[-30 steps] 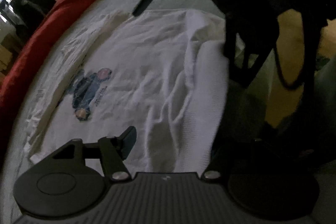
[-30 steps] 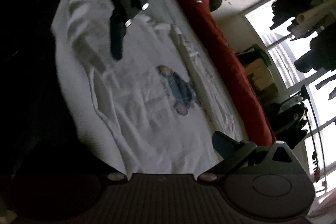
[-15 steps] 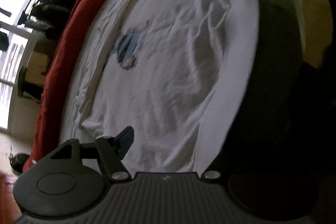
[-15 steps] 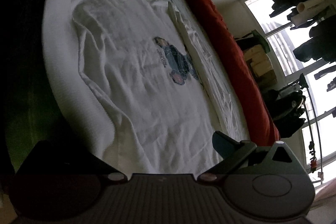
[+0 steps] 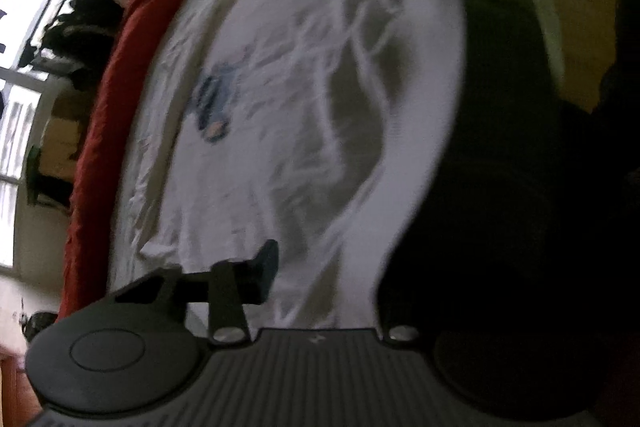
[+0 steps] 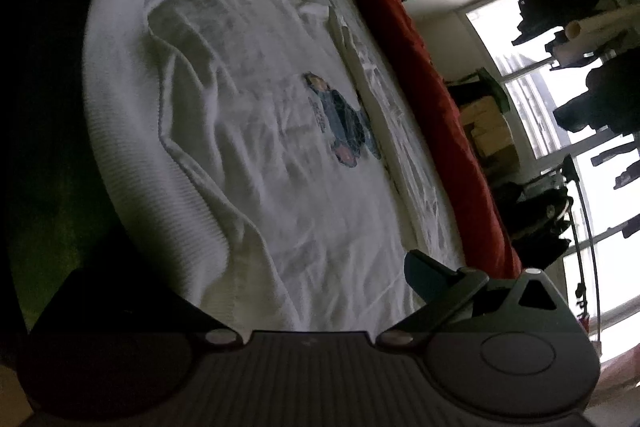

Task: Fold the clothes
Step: 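Close both grippers on the side edge of the shirt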

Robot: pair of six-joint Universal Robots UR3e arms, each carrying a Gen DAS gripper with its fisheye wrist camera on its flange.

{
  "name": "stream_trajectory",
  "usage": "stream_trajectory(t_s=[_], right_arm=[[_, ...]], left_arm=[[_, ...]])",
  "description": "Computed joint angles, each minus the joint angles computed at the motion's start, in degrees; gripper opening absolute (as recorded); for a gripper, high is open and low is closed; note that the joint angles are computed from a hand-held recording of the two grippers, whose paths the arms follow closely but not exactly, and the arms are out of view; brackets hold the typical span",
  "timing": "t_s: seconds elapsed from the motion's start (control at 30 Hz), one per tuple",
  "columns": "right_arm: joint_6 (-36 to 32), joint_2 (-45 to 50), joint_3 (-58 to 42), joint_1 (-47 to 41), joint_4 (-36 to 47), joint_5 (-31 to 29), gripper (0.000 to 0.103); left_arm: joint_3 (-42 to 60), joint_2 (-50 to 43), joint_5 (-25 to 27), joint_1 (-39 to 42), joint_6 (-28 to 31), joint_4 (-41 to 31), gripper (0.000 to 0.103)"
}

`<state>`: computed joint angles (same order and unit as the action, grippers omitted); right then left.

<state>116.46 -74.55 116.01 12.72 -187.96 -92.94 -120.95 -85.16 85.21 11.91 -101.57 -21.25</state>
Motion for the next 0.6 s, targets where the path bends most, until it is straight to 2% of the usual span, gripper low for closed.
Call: stream_trajectory(t_s=[0.07, 0.23, 0.37, 0.47, 0.57, 0.6], right_arm=[[0.54, 0.10, 0.21, 0.34, -0.28, -0.67, 0.102], [-0.59, -0.98, 2.83, 0.62, -1.57, -0.34, 0.087], [-1.74, -0.86, 4.77, 1.19, -4.18, -0.65, 0.079], [-4.08, -0.61, 6.71, 1.90, -6.73, -0.86, 0.066], [-6.75, -0.75, 8.78, 2.51, -8.04, -0.77, 0.042], [-7.39, -0.97, 9.11, 2.75, -7.38, -0.91, 0.028]], left_arm=[[-0.48, 0.15, -0.08, -0.04, -0.02, 0.05, 0.019], [-0.71, 0.39, -0.26, -0.01, -0.51, -0.76, 0.016], [-0.38, 0.55, -0.15, -0.13, -1.29, -1.70, 0.014], [0.28, 0.06, 0.11, -0.36, -2.40, -2.34, 0.012], [0.02, 0.12, 0.19, -0.43, -2.74, -2.14, 0.010], [0.23, 0.10, 0.15, -0.40, -2.95, -2.54, 0.010]])
